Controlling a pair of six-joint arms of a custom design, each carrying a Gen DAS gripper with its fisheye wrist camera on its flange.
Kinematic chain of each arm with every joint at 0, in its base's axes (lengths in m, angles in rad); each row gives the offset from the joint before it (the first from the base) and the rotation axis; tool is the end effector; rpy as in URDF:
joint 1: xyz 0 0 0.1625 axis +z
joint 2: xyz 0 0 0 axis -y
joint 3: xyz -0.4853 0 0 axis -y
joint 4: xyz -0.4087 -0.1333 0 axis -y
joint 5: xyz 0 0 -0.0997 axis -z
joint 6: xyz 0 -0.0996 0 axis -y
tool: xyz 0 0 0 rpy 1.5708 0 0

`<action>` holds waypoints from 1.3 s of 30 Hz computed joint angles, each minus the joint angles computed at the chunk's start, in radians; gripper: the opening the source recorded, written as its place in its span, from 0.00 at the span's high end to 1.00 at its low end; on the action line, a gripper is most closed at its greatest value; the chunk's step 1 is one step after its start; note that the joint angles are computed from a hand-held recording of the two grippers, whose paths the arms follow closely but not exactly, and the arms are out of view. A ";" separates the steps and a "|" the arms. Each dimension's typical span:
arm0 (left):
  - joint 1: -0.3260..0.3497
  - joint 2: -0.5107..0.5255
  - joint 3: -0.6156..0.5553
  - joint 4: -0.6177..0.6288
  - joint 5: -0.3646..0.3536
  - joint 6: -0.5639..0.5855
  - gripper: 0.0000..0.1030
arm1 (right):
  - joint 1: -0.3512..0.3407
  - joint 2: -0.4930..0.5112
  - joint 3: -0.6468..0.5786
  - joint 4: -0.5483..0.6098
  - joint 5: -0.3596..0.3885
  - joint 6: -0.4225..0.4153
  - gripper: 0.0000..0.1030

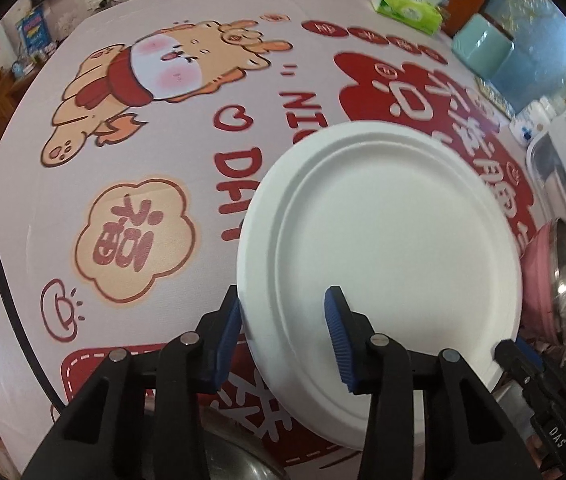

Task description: Organize plates and bowls

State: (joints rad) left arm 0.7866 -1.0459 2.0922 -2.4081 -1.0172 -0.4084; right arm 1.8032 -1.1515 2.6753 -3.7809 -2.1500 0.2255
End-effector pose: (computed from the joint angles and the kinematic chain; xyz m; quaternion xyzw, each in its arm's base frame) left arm -0.2413 -0.5048 0.1251 0.2067 0.9345 -0.0696 0.2812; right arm 0.1565 -0.3193 0.1962 -0.0930 -0.9028 0.3751 0.1887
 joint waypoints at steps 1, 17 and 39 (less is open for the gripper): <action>-0.003 -0.009 0.008 -0.016 0.000 -0.004 0.61 | 0.008 0.001 -0.001 -0.008 -0.002 -0.004 0.73; -0.096 -0.165 0.066 -0.043 0.030 -0.054 0.61 | 0.161 -0.073 -0.016 0.005 -0.041 0.003 0.74; -0.426 -0.495 0.155 0.223 0.057 -0.337 0.61 | 0.588 -0.251 -0.026 0.284 -0.324 0.190 0.74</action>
